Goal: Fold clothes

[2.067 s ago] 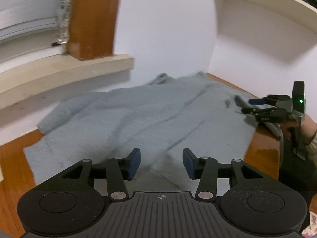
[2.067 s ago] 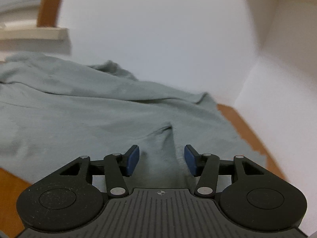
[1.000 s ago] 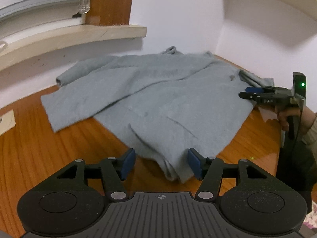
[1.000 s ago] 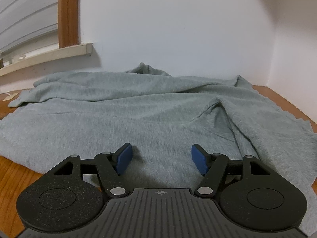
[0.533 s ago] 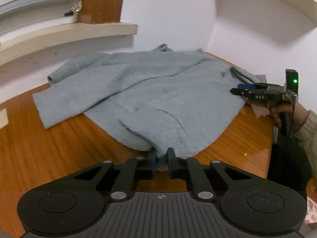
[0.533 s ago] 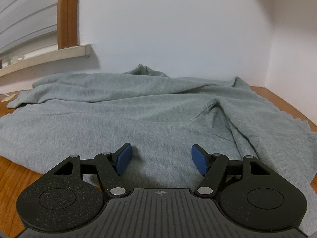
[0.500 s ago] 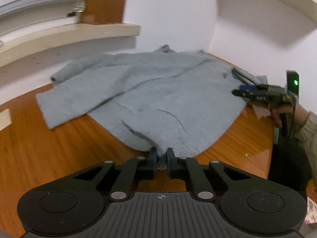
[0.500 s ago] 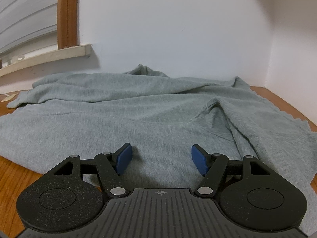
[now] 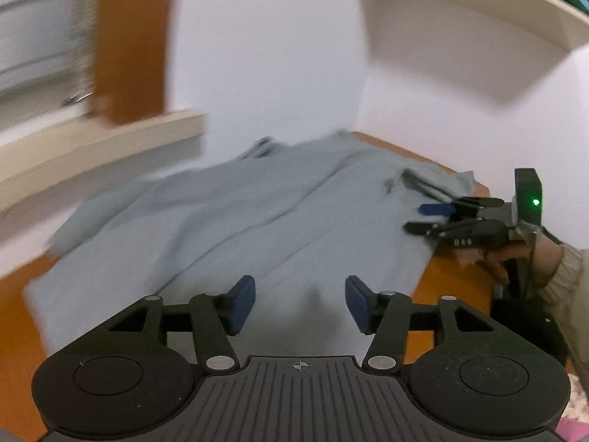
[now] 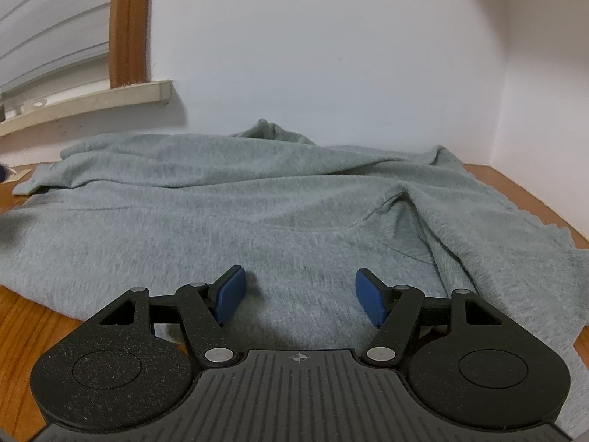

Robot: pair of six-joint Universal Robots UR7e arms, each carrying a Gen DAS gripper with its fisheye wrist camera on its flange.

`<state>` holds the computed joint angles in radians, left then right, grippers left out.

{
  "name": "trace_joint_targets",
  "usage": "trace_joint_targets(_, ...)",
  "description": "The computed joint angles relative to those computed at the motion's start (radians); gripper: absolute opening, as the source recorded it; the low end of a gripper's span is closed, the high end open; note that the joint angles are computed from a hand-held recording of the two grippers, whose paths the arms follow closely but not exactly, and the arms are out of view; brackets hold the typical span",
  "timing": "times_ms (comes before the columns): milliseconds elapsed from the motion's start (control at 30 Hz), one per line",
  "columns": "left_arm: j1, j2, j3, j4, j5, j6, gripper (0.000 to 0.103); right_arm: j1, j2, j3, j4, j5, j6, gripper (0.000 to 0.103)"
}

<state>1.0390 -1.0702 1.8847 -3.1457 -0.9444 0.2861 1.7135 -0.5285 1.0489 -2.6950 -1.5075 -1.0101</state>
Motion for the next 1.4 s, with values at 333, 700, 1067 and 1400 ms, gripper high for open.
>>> trace_joint_targets(333, 0.05, 0.323, -0.342, -0.03, -0.113, 0.162, 0.083, 0.0, -0.006, 0.028, -0.047, 0.004, -0.026, 0.065)
trace_joint_targets(700, 0.1, 0.349, -0.394, 0.094, -0.141, 0.091, 0.085, 0.001, -0.02, 0.066, -0.096, 0.01, -0.051, 0.066)
trace_joint_targets(1067, 0.108, 0.234, -0.248, 0.082, -0.186, 0.058, 0.102, -0.02, -0.134, 0.254, -0.099, 0.085, -0.007, 0.07)
trace_joint_targets(1400, 0.093, 0.236, -0.234, 0.056, -0.147, 0.038, 0.103, -0.05, -0.233, 0.37, -0.283, 0.078, 0.031, 0.075)
